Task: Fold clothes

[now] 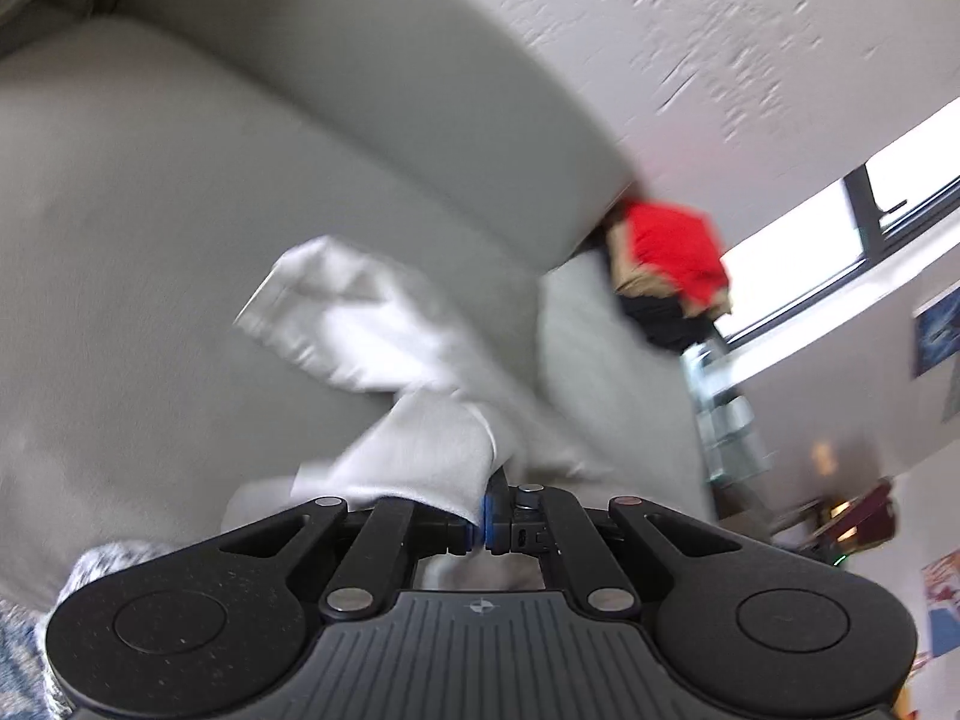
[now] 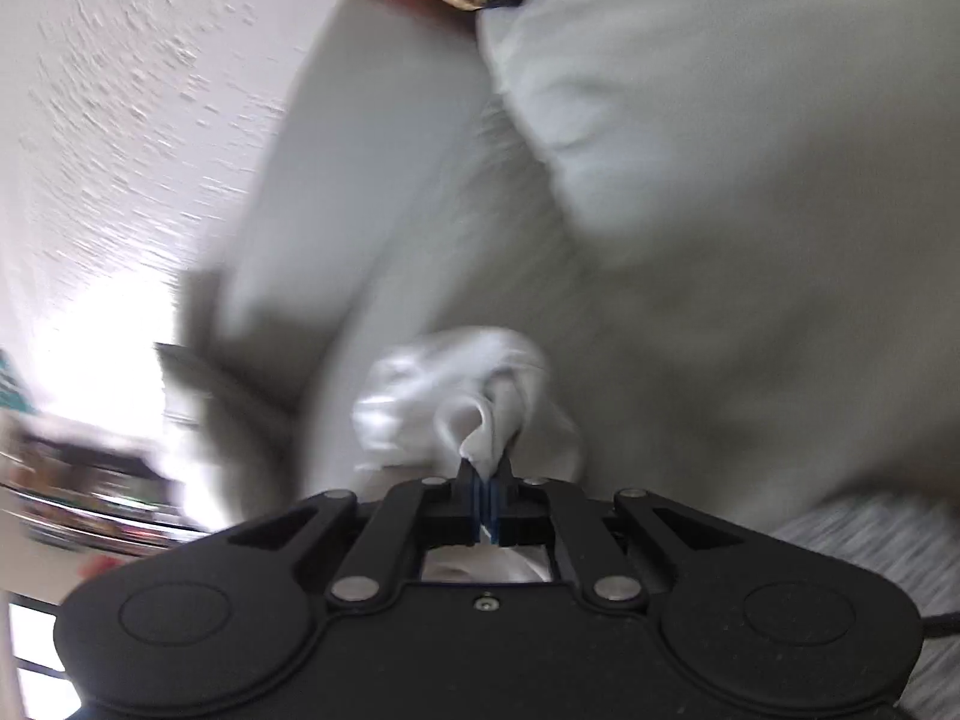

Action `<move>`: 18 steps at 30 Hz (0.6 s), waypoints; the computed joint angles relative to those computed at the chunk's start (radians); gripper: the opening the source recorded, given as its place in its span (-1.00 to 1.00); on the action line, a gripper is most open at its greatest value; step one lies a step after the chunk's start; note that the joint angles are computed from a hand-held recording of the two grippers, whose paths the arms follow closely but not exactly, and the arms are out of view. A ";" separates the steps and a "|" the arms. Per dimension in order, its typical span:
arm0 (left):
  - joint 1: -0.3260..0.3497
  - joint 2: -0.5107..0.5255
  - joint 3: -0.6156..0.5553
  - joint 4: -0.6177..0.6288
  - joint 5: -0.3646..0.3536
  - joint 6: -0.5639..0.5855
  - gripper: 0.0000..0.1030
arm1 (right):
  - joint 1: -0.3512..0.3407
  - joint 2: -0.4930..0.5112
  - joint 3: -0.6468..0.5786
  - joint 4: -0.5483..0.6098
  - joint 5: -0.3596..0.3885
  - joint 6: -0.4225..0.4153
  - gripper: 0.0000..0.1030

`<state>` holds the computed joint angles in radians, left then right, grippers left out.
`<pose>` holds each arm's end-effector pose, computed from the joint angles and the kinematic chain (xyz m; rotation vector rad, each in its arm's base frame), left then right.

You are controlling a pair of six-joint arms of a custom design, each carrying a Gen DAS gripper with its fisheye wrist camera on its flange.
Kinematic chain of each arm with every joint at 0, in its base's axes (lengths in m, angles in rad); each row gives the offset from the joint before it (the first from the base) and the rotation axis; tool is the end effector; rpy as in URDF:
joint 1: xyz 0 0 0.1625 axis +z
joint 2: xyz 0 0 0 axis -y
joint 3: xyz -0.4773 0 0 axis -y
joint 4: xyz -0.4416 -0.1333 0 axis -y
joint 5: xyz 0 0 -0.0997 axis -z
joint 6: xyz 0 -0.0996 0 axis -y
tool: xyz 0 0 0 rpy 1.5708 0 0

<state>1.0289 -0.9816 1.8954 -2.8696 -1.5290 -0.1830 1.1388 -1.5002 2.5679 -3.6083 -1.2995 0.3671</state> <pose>-0.2251 -0.6404 0.1549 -0.5219 -2.9451 0.5673 -0.0147 -0.4140 0.2797 0.8341 2.4531 -1.3723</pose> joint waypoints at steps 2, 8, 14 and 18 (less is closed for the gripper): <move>-0.029 0.011 -0.069 0.018 0.020 -0.031 -0.98 | 0.029 0.022 -0.032 -0.072 0.072 0.083 -0.95; -0.116 -0.001 -0.239 -0.089 0.060 -0.140 -0.98 | 0.227 -0.006 -0.196 -0.320 0.019 0.245 -0.95; -0.186 -0.071 -0.191 -0.258 0.124 -0.141 -0.97 | 0.470 -0.075 -0.249 -0.397 -0.298 0.013 -0.95; -0.229 -0.130 -0.094 -0.449 0.118 -0.051 -0.98 | 0.567 -0.073 -0.265 -0.378 -0.393 -0.083 -0.95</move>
